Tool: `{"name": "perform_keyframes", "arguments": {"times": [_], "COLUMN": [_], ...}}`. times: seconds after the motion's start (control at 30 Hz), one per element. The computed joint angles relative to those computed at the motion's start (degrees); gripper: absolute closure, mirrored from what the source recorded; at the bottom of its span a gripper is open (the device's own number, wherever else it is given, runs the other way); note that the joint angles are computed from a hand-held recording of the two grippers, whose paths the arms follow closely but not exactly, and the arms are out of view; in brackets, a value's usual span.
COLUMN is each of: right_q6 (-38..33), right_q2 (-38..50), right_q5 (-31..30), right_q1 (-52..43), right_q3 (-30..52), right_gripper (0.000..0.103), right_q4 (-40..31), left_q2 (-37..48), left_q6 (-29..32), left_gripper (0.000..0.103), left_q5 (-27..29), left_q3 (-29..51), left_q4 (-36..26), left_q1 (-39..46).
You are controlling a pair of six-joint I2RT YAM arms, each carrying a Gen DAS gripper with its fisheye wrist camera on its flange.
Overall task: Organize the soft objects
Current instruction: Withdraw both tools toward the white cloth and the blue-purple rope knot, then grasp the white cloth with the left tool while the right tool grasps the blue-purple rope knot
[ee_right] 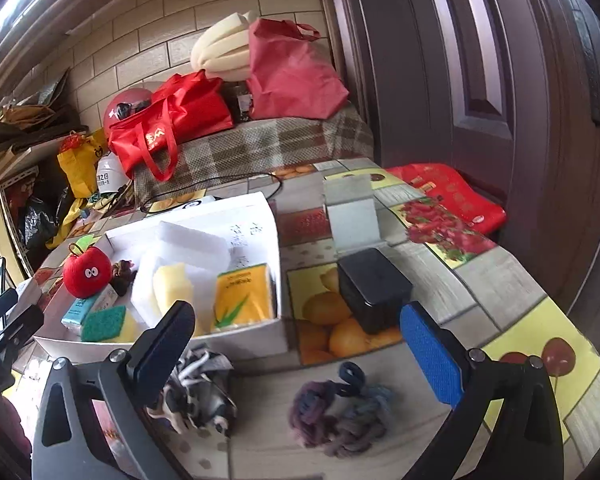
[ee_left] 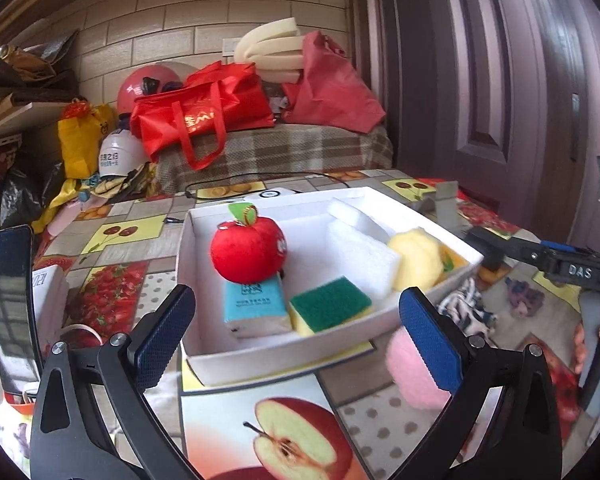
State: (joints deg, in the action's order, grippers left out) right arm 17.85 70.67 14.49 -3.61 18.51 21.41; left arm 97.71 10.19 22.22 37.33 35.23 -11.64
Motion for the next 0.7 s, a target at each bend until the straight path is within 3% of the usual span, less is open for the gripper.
{"name": "perform_keyframes", "arguments": {"times": [0.1, 0.23, 0.37, 0.47, 0.5, 0.53, 0.7], "right_q6": [-0.89, -2.51, -2.88, -3.39, -3.54, -3.46, -3.95], "right_q2": [-3.12, -5.23, -0.10, 4.95, 6.16, 7.22, 8.57], "right_q5": [-5.03, -7.33, -6.66, -6.83, -7.26, -7.05, -4.55], "right_q1": [-2.75, -3.41, -2.88, -2.64, -2.82, -2.76, -0.81], "right_q3": [-1.33, -1.44, 2.18, 5.61, 6.47, 7.26, 8.64], "right_gripper": [0.001, 0.001, 0.004, 0.019, 0.029, 0.034, 0.034], "right_q4": [-3.59, -8.41, -12.01, -14.98, -15.82, -16.57, -17.77], "left_q2": [-3.69, -7.25, -8.37, -7.45, -6.62, -5.66, -3.71], "left_q6": [3.86, 12.83, 17.90, 19.41, 19.82, 20.18, 21.95], "left_gripper": [0.000, 0.000, 0.002, 0.021, 0.028, 0.031, 0.035], "left_q5": [5.30, 10.95, 8.59, 5.84, 5.17, 4.81, 2.79], "left_q3": [-2.32, -2.42, -2.24, -1.10, -0.17, 0.95, 2.79], "left_q4": [-5.57, -18.69, -24.64, -27.12, -28.39, -29.79, -32.65], "left_q1": [0.42, -1.82, -6.73, -9.30, -9.69, -10.03, -11.71]}}
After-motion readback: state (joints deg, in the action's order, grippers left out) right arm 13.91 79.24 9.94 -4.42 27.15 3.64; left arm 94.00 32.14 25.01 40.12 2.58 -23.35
